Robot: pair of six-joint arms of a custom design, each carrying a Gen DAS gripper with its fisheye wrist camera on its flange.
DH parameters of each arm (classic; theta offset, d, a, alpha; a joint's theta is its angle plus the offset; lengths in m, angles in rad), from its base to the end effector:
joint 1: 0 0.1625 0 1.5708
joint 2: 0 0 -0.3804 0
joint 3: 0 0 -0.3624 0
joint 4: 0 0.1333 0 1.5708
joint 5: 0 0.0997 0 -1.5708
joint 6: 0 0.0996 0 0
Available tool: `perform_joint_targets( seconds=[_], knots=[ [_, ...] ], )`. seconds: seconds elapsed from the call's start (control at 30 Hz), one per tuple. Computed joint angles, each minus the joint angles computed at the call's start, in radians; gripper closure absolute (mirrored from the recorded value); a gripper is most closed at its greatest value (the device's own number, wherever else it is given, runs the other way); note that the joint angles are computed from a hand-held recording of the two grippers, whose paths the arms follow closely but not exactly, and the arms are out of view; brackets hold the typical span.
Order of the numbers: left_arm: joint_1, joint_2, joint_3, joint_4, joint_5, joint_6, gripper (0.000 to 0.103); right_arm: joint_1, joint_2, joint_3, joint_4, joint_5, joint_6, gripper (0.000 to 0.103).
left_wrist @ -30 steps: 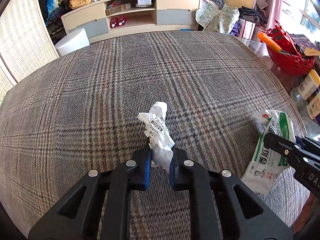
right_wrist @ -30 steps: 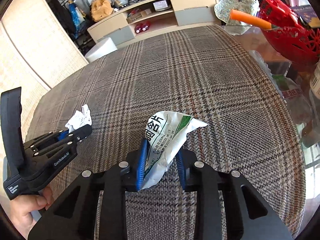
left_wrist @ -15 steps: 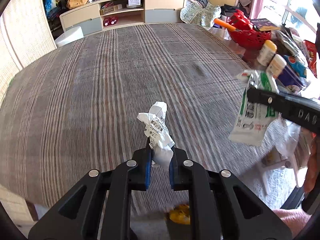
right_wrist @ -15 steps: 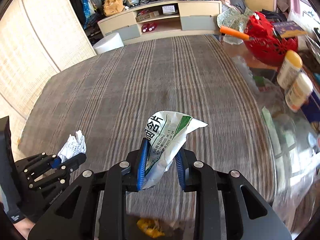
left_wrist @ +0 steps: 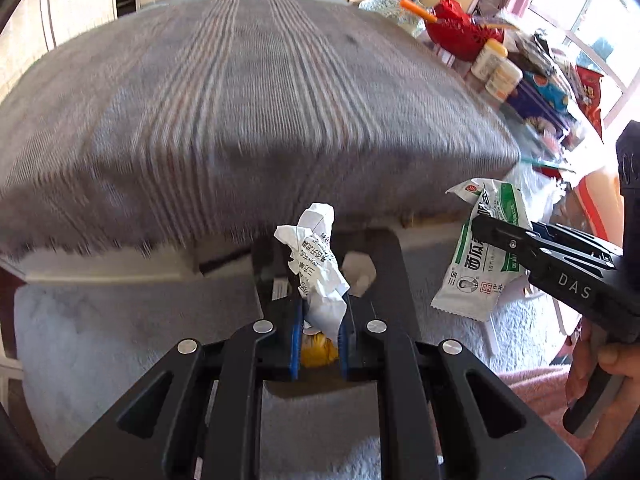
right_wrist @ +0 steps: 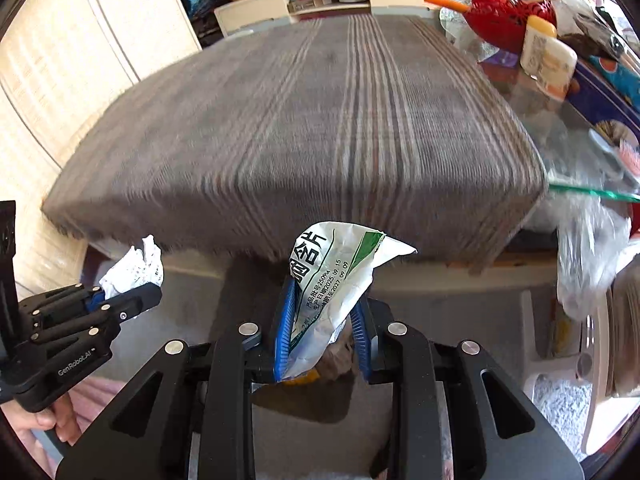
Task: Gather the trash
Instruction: 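Carry the packet and tissue over the black bin and open both tools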
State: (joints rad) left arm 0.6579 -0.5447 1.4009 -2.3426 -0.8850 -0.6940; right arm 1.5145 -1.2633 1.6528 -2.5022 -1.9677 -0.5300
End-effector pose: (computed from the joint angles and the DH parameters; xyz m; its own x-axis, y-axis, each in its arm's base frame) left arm -0.3988 -0.5563 0.0007 -0.8356 0.1061 -0.5390 0.3304 0.8809 -0.3388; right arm 0.0618 -0.5876 0.3602 -0.8092 -0.2159 0.5465 -0.4182 0.8649 -0.2776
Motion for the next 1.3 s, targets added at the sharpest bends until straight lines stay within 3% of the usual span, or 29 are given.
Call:
perform_joint_targets(
  seconds=[0.33, 0.63, 0.97, 1.07, 1.2, 1.3],
  knots=[
    [0.012, 0.021, 0.111, -0.076, -0.061, -0.027, 0.091, -0.063, -0.024, 0.123, -0.055, 0.003, 0.019, 0.075],
    [0.063, 0.094, 0.067, -0.094, -0.077, 0.017, 0.091, -0.090, 0.030, 0.129, -0.099, 0.013, 0.046, 0.073],
    [0.100, 0.133, 0.020, -0.103, -0.122, 0.051, 0.090, -0.100, 0.087, 0.078, -0.036, 0.011, 0.061, 0.073],
    [0.107, 0.141, 0.010, -0.098, -0.137, 0.052, 0.087, -0.097, 0.104, 0.060, -0.017, -0.001, 0.073, 0.068],
    [0.112, 0.139, 0.014, -0.100, -0.141, 0.047, 0.074, -0.099, 0.114, 0.048, 0.001, 0.002, 0.103, 0.062],
    [0.113, 0.137, 0.017, -0.107, -0.138, 0.047, 0.060, -0.099, 0.117, 0.045, -0.002, 0.008, 0.118, 0.044]
  ],
)
